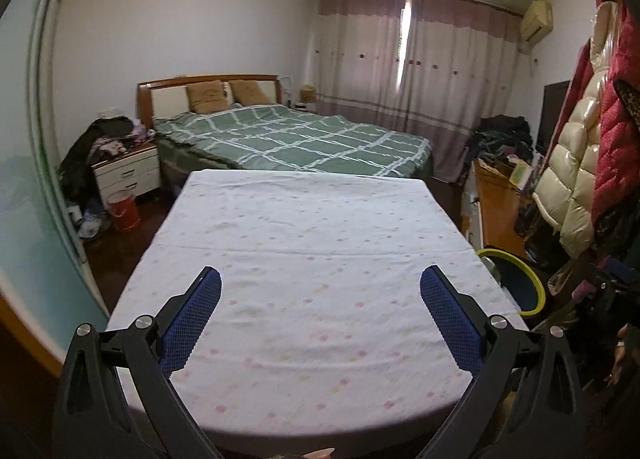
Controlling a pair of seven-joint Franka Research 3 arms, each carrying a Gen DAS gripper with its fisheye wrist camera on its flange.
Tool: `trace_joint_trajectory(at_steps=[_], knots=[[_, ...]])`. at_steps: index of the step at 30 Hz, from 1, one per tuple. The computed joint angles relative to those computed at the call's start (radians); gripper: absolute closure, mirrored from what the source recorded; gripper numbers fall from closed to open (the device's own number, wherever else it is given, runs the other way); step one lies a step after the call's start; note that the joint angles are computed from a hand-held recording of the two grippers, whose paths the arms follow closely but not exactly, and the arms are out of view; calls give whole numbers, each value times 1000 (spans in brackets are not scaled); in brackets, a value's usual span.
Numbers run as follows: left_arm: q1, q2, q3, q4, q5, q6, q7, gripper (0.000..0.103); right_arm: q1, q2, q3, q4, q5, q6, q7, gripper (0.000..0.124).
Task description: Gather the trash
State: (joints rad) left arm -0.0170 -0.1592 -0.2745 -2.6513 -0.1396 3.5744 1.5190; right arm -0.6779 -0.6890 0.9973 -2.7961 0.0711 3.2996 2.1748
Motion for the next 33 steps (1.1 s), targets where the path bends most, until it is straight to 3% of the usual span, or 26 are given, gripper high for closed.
trace_joint_trajectory(at_steps=[6, 13, 15, 33], knots=[[26, -58, -46, -77, -104, 52, 57, 5, 61, -28, -25, -32, 9, -3, 11, 28], [22, -103, -37, -118, -58, 55, 17, 5, 80, -73, -22, -50, 12, 2, 26, 28], [38, -106, -72, -109, -86, 44, 27, 5, 93, -73, -30, -56, 10, 2, 26, 28], [80, -162, -95, -132, -18, 25, -47, 5, 117, -97, -46, -78, 19, 12, 41, 28]])
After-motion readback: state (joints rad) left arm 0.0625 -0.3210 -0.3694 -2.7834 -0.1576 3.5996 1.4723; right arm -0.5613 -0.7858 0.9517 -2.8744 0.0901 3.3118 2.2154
